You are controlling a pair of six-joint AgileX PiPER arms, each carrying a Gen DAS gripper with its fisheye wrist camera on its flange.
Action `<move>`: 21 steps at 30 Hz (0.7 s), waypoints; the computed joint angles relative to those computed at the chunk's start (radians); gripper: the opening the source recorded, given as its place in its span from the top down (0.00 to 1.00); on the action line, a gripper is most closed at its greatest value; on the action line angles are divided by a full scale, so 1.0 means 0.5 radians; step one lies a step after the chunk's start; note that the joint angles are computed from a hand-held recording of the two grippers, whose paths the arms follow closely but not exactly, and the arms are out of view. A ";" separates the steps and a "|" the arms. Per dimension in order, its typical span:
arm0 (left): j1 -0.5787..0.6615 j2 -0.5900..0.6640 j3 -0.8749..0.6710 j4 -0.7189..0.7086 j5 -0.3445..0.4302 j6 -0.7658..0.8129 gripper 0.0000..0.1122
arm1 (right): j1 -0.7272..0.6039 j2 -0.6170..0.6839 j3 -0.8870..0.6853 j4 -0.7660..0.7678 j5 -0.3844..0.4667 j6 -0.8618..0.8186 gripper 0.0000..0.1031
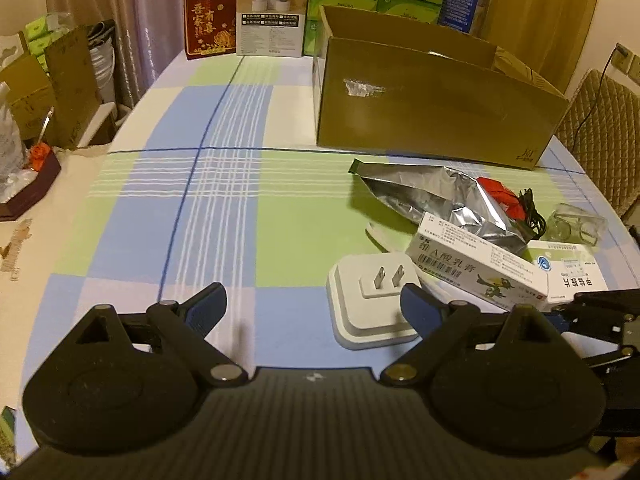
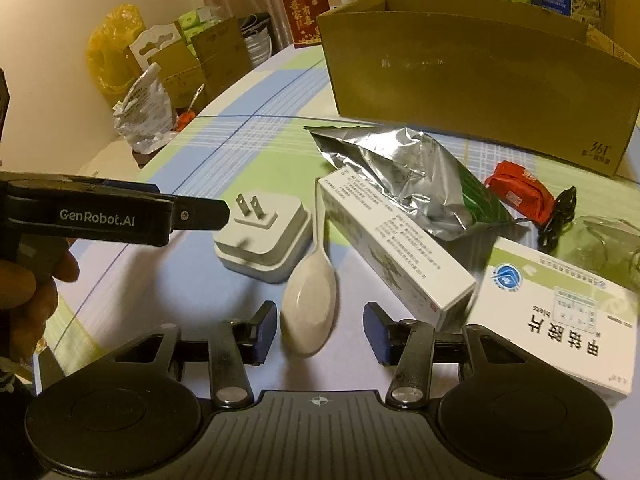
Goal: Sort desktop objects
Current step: 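Reach the left gripper to the white plug while the right approaches the spoon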
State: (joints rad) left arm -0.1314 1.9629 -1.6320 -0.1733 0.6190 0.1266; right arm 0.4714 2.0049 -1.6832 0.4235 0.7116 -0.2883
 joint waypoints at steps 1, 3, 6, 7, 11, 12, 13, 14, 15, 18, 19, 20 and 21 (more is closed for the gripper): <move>0.004 -0.001 0.015 -0.021 -0.015 0.016 0.19 | 0.005 0.018 -0.019 -0.004 -0.003 0.012 0.57; 0.019 0.001 0.034 -0.089 -0.024 0.082 0.19 | 0.014 0.036 -0.035 -0.013 -0.012 0.019 0.61; 0.023 0.004 0.046 -0.136 -0.047 0.142 0.19 | 0.036 0.052 -0.038 -0.043 -0.056 0.010 0.63; 0.028 0.006 0.047 -0.177 -0.049 0.177 0.19 | 0.044 0.055 -0.040 -0.063 -0.071 0.008 0.65; 0.020 0.016 0.047 -0.214 -0.081 0.245 0.19 | 0.076 0.064 -0.025 -0.172 -0.137 -0.005 0.71; 0.016 0.020 0.046 -0.210 -0.082 0.256 0.19 | 0.080 0.059 -0.015 -0.188 -0.143 -0.004 0.71; 0.012 0.026 0.042 -0.207 -0.078 0.267 0.19 | 0.082 0.051 -0.004 -0.209 -0.148 0.006 0.71; 0.007 0.032 0.037 -0.205 -0.072 0.280 0.19 | 0.091 0.039 0.015 -0.255 -0.164 0.033 0.71; 0.004 0.037 0.035 -0.203 -0.069 0.289 0.19 | 0.102 0.023 0.042 -0.323 -0.193 0.071 0.71; -0.006 0.050 0.023 -0.213 -0.050 0.313 0.19 | 0.105 -0.014 0.095 -0.450 -0.240 0.146 0.73; -0.010 0.051 0.024 -0.220 -0.050 0.323 0.19 | 0.103 -0.024 0.109 -0.477 -0.252 0.162 0.74; -0.015 0.055 0.021 -0.227 -0.050 0.334 0.20 | 0.101 -0.031 0.119 -0.502 -0.262 0.176 0.74; -0.023 0.063 0.013 -0.222 -0.050 0.330 0.21 | 0.098 -0.039 0.130 -0.513 -0.269 0.182 0.74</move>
